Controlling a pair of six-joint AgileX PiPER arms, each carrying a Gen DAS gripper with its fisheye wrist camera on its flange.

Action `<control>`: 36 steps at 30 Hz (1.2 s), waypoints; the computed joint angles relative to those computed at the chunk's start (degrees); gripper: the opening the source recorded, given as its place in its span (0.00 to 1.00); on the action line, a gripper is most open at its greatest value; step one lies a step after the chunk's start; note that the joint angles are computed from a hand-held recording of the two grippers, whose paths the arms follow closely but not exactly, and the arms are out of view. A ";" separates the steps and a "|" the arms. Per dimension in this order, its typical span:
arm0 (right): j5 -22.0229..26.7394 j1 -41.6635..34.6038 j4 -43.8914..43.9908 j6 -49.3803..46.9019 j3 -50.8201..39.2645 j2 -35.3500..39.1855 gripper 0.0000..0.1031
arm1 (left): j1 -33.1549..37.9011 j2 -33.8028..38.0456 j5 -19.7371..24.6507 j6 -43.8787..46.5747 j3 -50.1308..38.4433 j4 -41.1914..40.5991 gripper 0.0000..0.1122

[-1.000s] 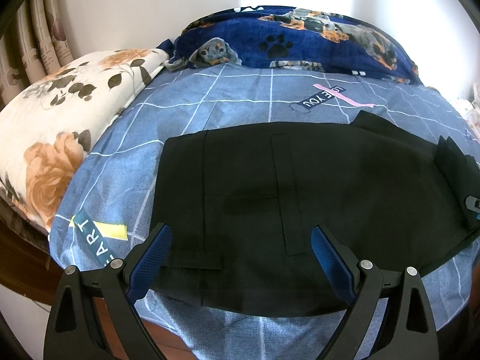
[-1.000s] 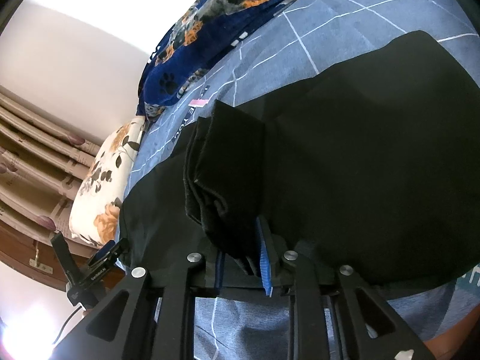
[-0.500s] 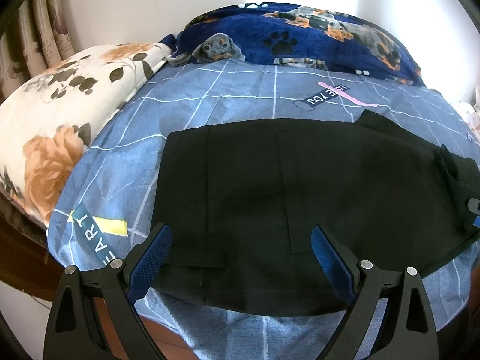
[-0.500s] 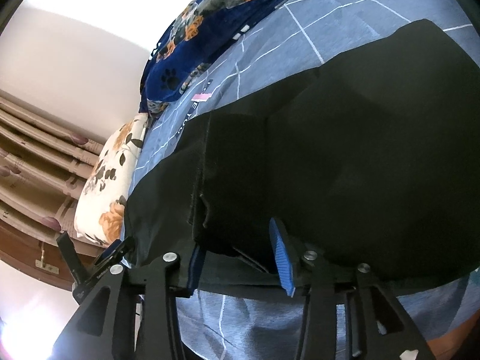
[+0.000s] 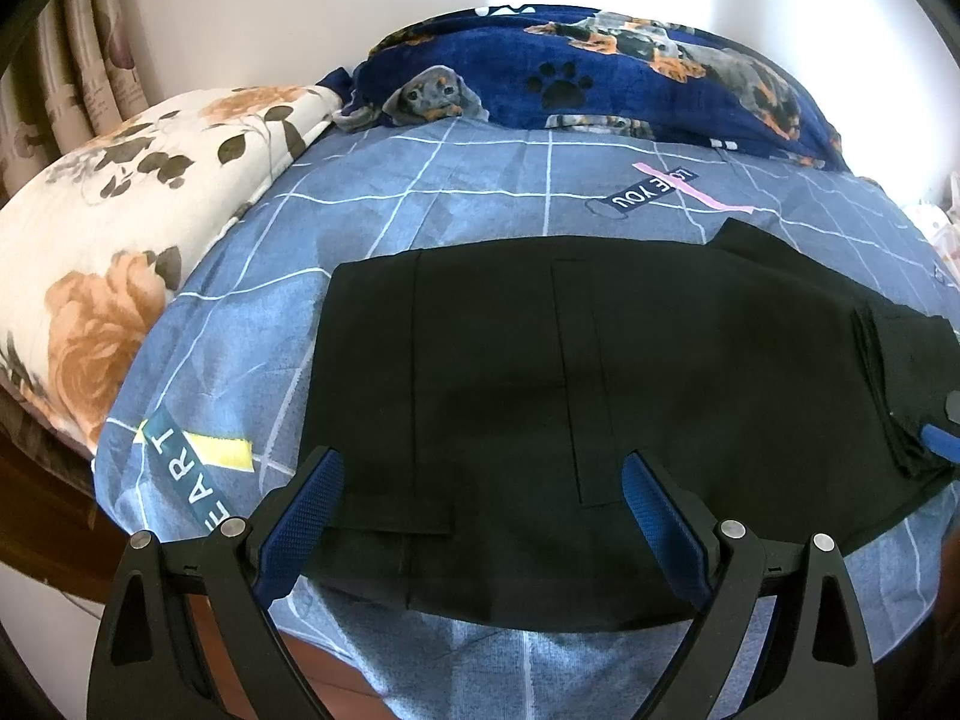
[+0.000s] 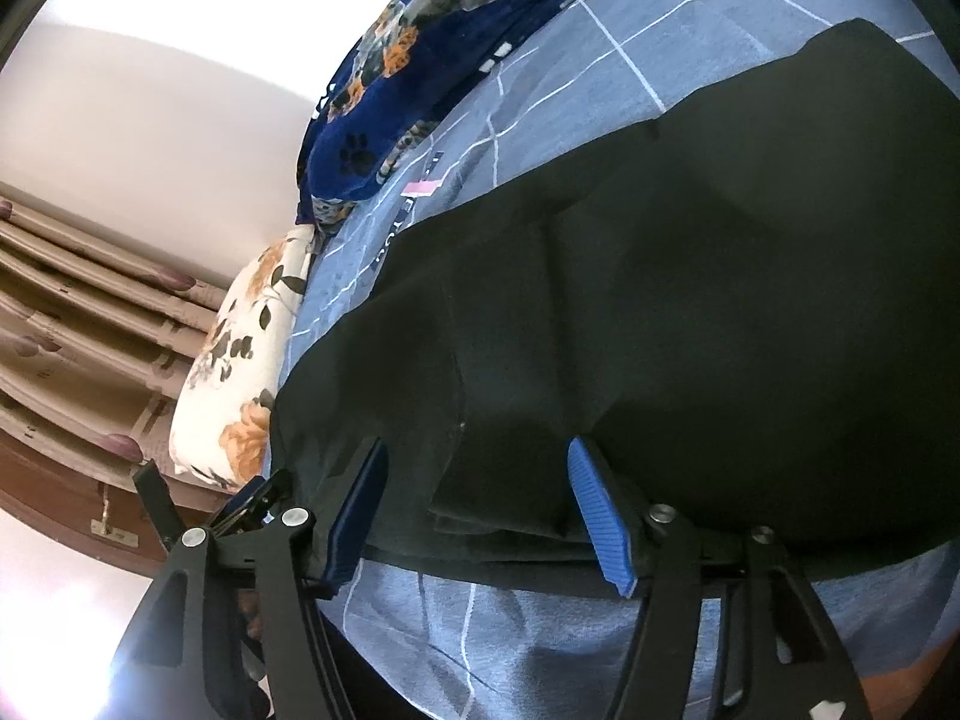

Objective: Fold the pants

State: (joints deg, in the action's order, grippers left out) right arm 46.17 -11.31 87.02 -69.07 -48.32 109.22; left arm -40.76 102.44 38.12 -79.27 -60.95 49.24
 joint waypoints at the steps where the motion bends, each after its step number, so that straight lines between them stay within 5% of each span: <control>1: 0.31 -0.13 0.44 -0.37 0.24 0.08 0.58 | 0.04 0.01 -0.11 0.11 0.02 -0.07 0.84; 8: 1.03 -0.51 1.11 -1.51 0.43 0.37 0.58 | -0.07 0.35 0.14 0.61 -0.50 -0.56 0.84; 11: 5.97 -3.11 -0.22 -0.82 -1.25 2.00 0.57 | -0.41 0.41 0.54 0.54 -0.78 -0.77 0.84; 16: 11.32 -13.53 -1.15 0.72 -5.55 3.89 0.19 | 0.41 0.08 -0.64 1.30 -0.61 -2.04 0.84; 24: 10.44 -22.15 -12.01 16.42 -24.94 15.15 0.14 | 0.70 1.14 -0.11 3.67 -1.68 -4.13 0.84; 27: 9.60 -22.18 -15.02 20.72 -30.50 18.14 0.00 | 0.82 1.88 0.00 4.37 -1.99 -4.71 0.84; 34: 13.77 -24.23 -13.27 24.01 -35.23 23.53 0.00 | 0.76 2.25 0.13 4.75 -2.03 -4.38 0.84; 36: 15.86 -25.30 -9.60 22.31 -33.17 23.16 0.10 | 0.77 2.16 -0.02 4.47 -1.95 -4.09 0.84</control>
State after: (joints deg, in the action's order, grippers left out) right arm 62.03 -36.61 77.42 -46.76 -81.49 132.38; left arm -39.99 104.61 38.10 -74.80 -62.89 45.15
